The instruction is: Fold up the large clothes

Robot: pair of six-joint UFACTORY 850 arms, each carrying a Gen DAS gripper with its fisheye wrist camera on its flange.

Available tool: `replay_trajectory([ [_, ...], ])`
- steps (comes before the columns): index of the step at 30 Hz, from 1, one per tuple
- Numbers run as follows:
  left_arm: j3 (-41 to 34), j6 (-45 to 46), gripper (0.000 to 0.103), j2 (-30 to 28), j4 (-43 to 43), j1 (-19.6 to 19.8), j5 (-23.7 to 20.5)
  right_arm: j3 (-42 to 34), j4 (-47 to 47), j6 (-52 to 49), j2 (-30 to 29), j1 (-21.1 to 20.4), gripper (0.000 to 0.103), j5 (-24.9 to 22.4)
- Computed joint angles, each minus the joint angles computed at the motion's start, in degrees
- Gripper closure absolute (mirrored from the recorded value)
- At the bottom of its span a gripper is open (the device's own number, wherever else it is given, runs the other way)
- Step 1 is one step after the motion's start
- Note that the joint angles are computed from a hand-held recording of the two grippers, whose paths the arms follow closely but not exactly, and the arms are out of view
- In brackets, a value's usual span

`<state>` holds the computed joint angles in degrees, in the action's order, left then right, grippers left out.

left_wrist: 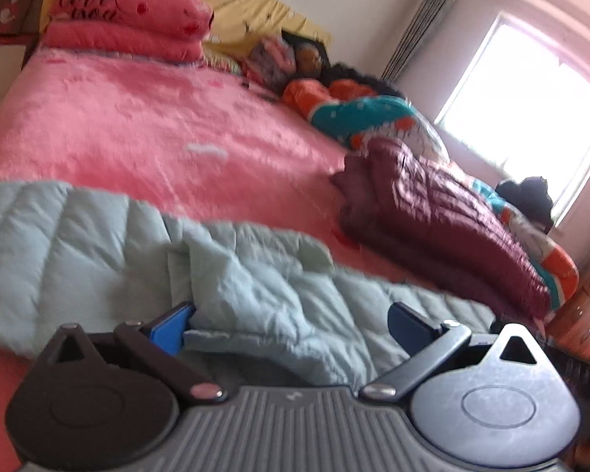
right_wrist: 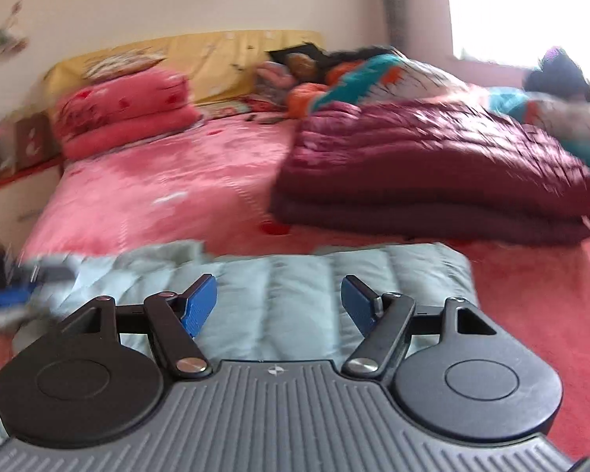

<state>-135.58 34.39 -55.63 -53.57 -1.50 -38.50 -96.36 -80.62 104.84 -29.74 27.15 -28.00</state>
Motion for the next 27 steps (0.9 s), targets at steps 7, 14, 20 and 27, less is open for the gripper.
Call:
replay_trajectory([
  [7, -9.7, -12.3, 0.001, -6.1, 11.4, -1.3, -4.0, -5.4, 21.9, -14.4, -4.7, -5.6, 0.021, 1.9],
  [14, -17.6, -16.9, 0.001, -10.9, 21.2, -3.0, -5.9, -2.9, 18.0, -6.5, -5.3, -6.5, 0.020, 0.5],
  [20, -17.8, -18.7, 0.001, -11.2, 26.0, -3.9, -3.9, -7.2, 14.8, -10.8, -9.6, -4.3, 0.009, -4.9],
  [27, 3.9, -7.6, 0.001, 1.4, 17.5, -4.3, 12.9, -5.6, 12.6, -10.3, -8.9, -5.0, 0.003, -4.5],
])
